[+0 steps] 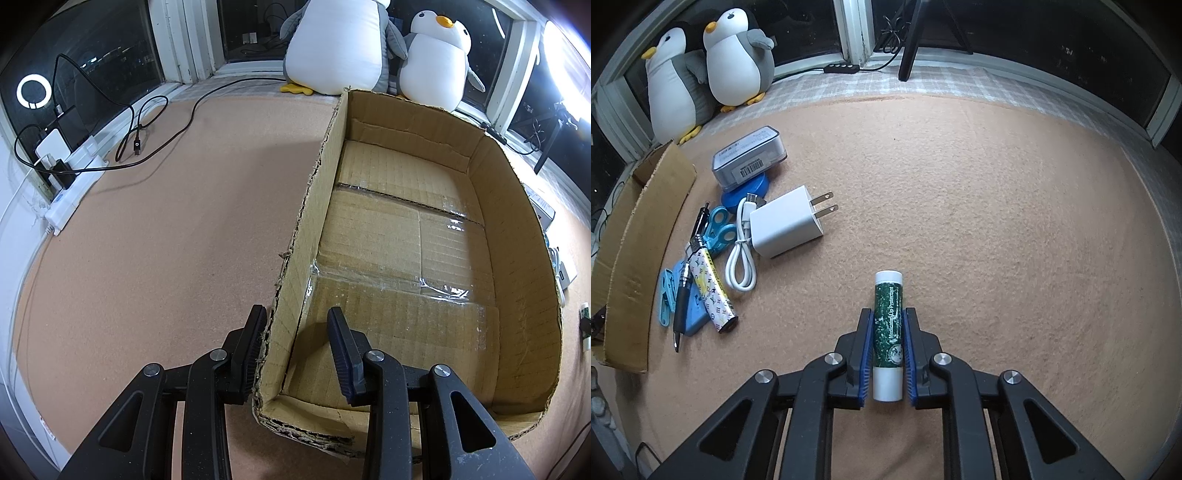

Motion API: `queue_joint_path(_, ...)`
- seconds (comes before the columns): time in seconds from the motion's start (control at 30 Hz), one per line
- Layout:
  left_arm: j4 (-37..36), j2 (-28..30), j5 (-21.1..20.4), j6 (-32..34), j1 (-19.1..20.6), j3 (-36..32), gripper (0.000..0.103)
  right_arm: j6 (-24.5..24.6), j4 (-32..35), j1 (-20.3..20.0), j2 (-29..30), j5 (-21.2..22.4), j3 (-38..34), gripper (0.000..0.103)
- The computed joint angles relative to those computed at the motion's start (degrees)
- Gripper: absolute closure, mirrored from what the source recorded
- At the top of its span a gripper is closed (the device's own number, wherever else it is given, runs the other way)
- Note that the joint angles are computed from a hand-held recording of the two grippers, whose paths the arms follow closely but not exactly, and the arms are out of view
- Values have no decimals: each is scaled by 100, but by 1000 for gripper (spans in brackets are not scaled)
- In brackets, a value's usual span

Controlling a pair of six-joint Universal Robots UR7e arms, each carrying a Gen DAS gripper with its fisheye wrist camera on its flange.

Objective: Organize rigid objects
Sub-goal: 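Carry the glue stick into the box and open the right tool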

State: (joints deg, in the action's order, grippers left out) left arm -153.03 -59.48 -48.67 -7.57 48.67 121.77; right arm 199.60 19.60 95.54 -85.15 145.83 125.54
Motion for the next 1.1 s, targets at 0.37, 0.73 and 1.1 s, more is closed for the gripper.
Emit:
queue_joint_path(0.37,-4,2,-3,1,0,-1,66,30,163,1168,447,94,-662,89)
queue_joint_path(0.73,12,17,-28,-39,2,-32,66,-836,138,1647,1630,-677,-1982,89)
queue_joint_path(1.1,3,8,-29,-36,11,-22,66,-989,409,1578,2703,-1220,-2782,89)
